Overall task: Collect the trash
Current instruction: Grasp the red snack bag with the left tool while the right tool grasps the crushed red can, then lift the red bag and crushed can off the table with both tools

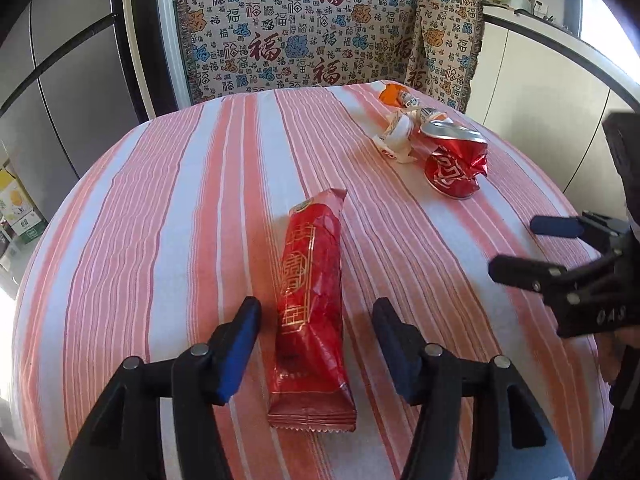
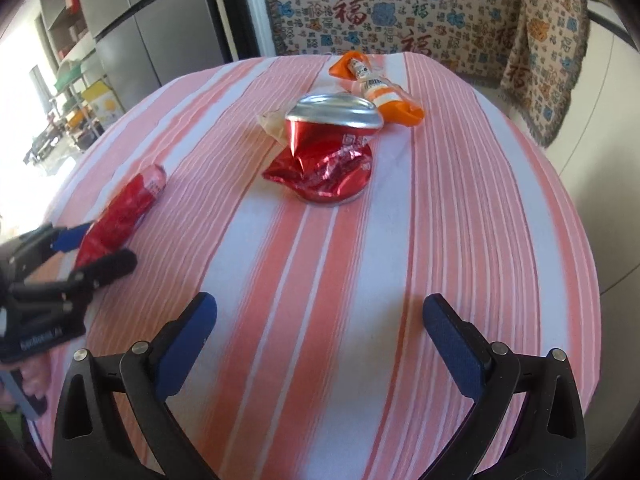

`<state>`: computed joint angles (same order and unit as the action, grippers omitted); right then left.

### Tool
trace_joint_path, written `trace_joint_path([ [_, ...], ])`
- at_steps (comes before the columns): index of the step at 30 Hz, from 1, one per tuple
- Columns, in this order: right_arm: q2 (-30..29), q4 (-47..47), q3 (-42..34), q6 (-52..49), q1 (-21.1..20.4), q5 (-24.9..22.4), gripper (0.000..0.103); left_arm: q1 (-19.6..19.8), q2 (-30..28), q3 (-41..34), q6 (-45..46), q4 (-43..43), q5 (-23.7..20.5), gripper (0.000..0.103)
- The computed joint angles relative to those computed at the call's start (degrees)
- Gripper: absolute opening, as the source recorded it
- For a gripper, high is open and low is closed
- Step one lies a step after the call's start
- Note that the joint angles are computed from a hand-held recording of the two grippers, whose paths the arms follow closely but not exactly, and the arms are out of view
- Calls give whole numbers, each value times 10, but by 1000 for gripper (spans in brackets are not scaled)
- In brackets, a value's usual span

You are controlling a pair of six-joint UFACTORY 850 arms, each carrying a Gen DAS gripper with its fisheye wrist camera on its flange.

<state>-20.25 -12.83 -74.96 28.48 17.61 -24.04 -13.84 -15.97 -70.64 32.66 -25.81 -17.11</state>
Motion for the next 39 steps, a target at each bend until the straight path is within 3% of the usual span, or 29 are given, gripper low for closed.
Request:
trace_joint_path([
  [6, -89, -105, -111, 104, 5, -23, 100, -2, -2, -2, -25, 16, 4, 60],
  [8, -98, -162, -121, 151, 7, -32, 85, -3, -3, -3, -20, 8, 2, 60],
  [9, -95, -176, -118, 166, 6, -32, 66, -2, -4, -4, -16, 4, 1, 60],
  [10, -89, -168, -111, 158, 4, -29, 63, -1, -3, -3, -13, 0, 1, 60],
  [20, 38, -92, 60, 19, 19, 54, 63, -3, -4, -5, -30, 16, 3, 61],
  [23, 43, -90, 67, 24, 22, 57, 70, -6, -4, -5, -54, 33, 6, 61],
  [25, 40, -97, 64, 34, 21, 49, 84, -10, -3, -3, -92, 65, 11, 61],
  [28, 37, -88, 62, 32, 19, 46, 90, -13, -2, -1, -126, 91, 16, 61],
  [39, 35, -93, 58, 37, 19, 31, 99, -13, -3, -2, -132, 95, 17, 61],
])
